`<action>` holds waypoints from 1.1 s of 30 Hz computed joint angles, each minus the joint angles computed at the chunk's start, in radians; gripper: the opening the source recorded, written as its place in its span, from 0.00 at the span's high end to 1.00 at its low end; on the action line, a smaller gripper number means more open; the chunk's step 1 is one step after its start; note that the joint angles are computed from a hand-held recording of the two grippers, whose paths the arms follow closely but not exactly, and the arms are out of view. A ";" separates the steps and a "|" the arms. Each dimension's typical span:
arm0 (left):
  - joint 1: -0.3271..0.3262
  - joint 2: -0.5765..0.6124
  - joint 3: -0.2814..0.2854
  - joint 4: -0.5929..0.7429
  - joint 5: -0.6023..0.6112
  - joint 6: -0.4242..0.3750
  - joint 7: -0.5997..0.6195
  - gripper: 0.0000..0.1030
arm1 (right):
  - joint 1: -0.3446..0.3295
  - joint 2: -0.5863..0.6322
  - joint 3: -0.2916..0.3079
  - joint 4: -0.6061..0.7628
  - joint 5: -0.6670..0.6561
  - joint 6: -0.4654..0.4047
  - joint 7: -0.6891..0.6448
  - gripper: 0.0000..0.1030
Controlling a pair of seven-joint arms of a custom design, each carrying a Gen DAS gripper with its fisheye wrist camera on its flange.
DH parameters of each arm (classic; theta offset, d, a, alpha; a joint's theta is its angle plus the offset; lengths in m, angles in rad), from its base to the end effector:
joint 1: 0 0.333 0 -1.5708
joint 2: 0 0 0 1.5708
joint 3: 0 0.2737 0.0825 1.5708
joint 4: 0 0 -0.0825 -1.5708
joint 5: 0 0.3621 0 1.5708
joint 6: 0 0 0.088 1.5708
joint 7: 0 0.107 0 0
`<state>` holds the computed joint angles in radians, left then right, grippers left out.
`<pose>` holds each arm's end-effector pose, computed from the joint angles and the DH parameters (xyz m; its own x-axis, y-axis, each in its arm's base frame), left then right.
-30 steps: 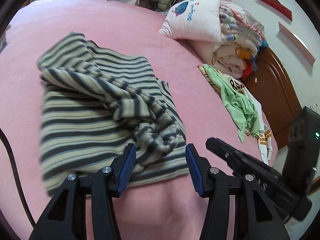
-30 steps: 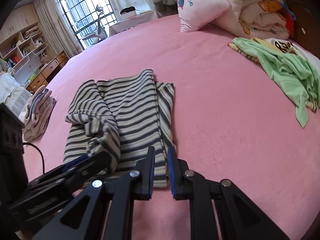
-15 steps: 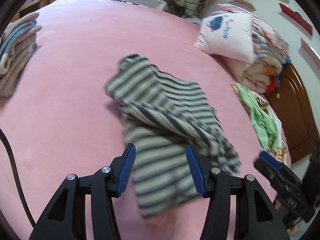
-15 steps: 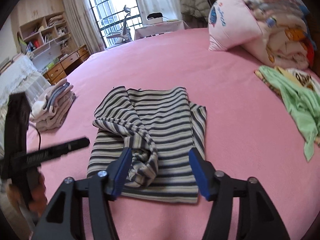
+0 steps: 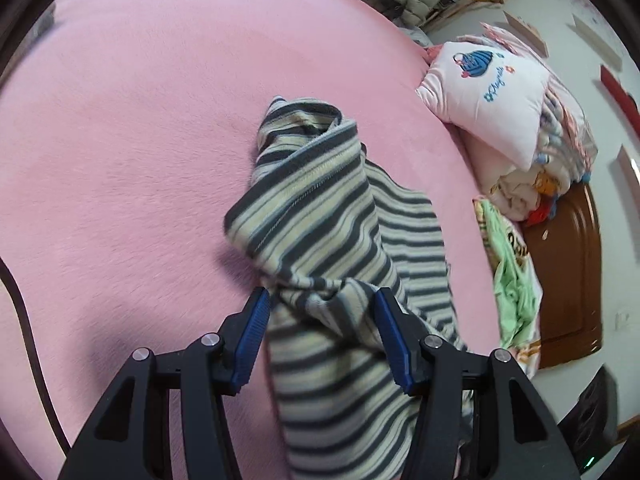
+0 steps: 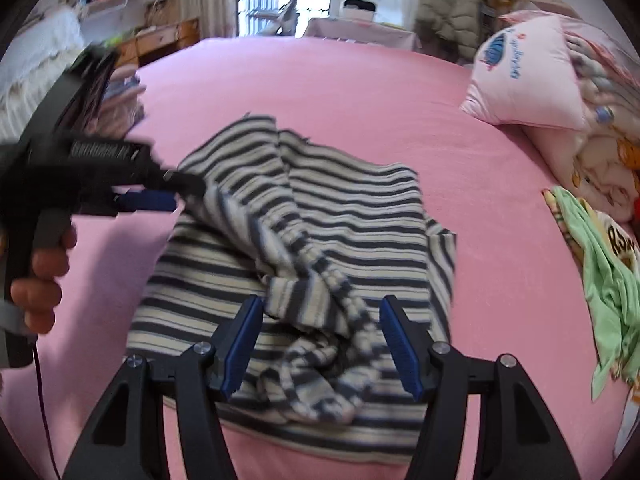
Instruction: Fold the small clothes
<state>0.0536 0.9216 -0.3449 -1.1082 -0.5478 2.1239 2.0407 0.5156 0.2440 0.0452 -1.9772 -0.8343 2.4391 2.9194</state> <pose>0.7162 -0.1543 0.2838 -0.3573 -0.6971 0.6217 -0.9316 0.2182 -0.2907 0.5040 0.3138 0.3403 -0.2261 -0.9684 0.1058 -0.8097 0.1264 -0.5731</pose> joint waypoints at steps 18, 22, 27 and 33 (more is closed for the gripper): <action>-0.117 -0.024 -0.060 -0.004 0.041 0.190 0.093 0.90 | -0.037 -0.014 -0.086 -0.068 0.065 0.206 0.059 0.83; -0.165 -0.045 -0.073 -0.012 0.044 0.177 0.128 0.82 | -0.088 -0.098 -0.093 -0.220 -0.011 0.325 0.318 0.83; -0.234 -0.025 -0.052 0.050 0.096 0.111 0.129 0.42 | -0.141 -0.141 -0.079 -0.341 -0.045 0.437 0.492 0.74; -0.179 -0.110 -0.059 -0.088 0.019 0.220 0.167 0.38 | -0.178 -0.245 -0.012 -0.388 -0.125 0.319 0.546 0.60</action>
<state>-0.1250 0.8116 -0.4040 -1.1964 -0.5286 2.3436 2.2076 0.3381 -0.0011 0.0328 -2.3648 -0.9590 2.7576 3.4651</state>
